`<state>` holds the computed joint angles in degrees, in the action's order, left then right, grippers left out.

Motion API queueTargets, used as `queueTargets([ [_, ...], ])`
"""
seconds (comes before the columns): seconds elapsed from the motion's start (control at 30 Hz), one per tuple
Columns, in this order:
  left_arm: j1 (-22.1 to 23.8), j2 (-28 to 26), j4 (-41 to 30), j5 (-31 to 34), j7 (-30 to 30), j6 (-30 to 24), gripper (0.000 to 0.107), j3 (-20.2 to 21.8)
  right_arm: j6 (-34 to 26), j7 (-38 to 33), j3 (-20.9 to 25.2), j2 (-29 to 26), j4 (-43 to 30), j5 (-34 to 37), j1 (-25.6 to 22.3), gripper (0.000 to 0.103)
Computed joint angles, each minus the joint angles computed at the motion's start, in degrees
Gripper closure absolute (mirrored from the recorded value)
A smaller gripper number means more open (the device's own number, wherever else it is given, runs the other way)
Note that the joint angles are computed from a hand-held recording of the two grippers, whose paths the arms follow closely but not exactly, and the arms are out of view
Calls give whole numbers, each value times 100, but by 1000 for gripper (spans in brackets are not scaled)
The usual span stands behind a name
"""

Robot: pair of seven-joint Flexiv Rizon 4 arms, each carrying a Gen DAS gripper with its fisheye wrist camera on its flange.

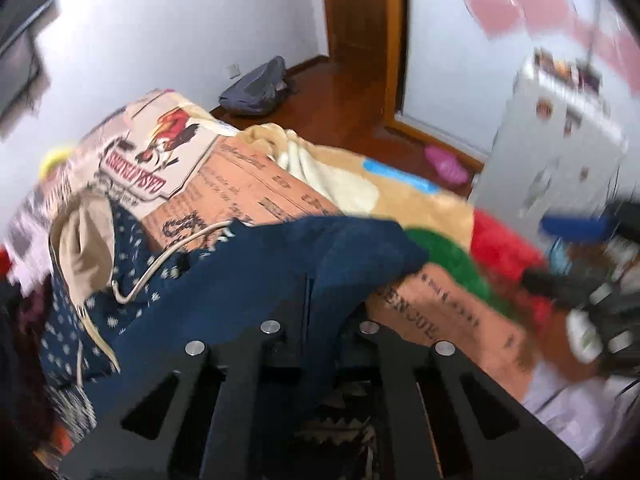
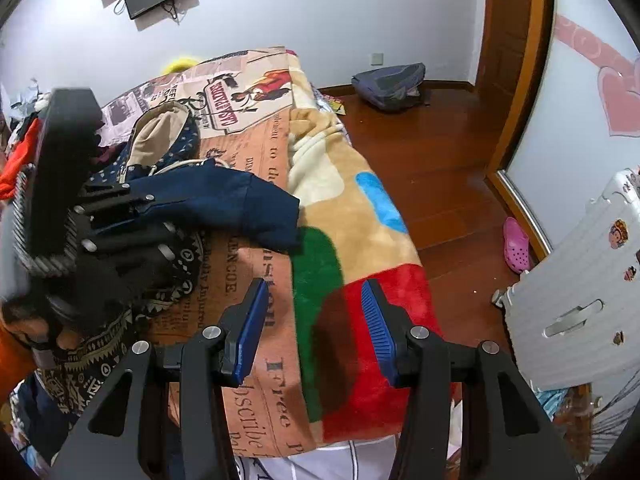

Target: Fold large clothes

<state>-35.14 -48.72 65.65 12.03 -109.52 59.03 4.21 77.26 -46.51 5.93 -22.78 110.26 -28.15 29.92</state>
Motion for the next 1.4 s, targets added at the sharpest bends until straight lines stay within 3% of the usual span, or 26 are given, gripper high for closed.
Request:
queueTargets([
  [0.1, 214, 340, 547, -223, -222, 547, 101, -135, -20, -108, 105, -88, -124, 106, -24, 58],
  [0.2, 138, 709, 980, -117, -565, 899, 102, 158, 16, -227, 197, -155, -246, 221, -9, 58],
  [0.37, -205, 1227, 1431, 612, -1393, 984, 102, 882, 95, -372, 193, -246, -464, 230, 139, 58],
  [0.63, -200, 2266, 2621, 1804, -2889, 976, 102, 1434, 24, -633, 316, -570, -1018, 358, 323, 58],
  [0.83, 141, 2843, 3542, 2292, -3576, 974, 102, 1398, -315, -805, 328, -891, -1413, 401, 543, 58],
  [1.0, 899, 2984, 4327, 1940, -3458, 1250, 101, 874, -730, -1047, 450, -1113, -1638, 549, 585, 56],
  [1.03, 1045, 2977, 4461, 1853, -3421, 1202, 99, 762, -748, -1071, 476, -1156, -1651, 612, 584, 54],
  [1.07, 1116, 2957, 4549, 1836, -3468, 1140, 92, 704, -729, -1048, 448, -1180, -1643, 634, 615, 51],
  [1.1, 1242, 2928, 4643, 1730, -3410, 1086, 77, 610, -691, -1013, 405, -1183, -1622, 636, 651, 50],
  [1.2, 1323, 2827, 4826, 1839, -3687, 1013, 55, 681, -566, -905, 308, -1171, -1555, 623, 702, 45],
  [1.27, 1464, 2846, 5015, 1802, -3771, 1122, 50, 662, -554, -1004, 501, -1206, -1600, 831, 544, 44],
  [1.4, 2081, 2913, 5835, 1171, -3753, 2349, 46, 551, -391, -1140, 655, -1249, -1595, 1109, 419, 43],
])
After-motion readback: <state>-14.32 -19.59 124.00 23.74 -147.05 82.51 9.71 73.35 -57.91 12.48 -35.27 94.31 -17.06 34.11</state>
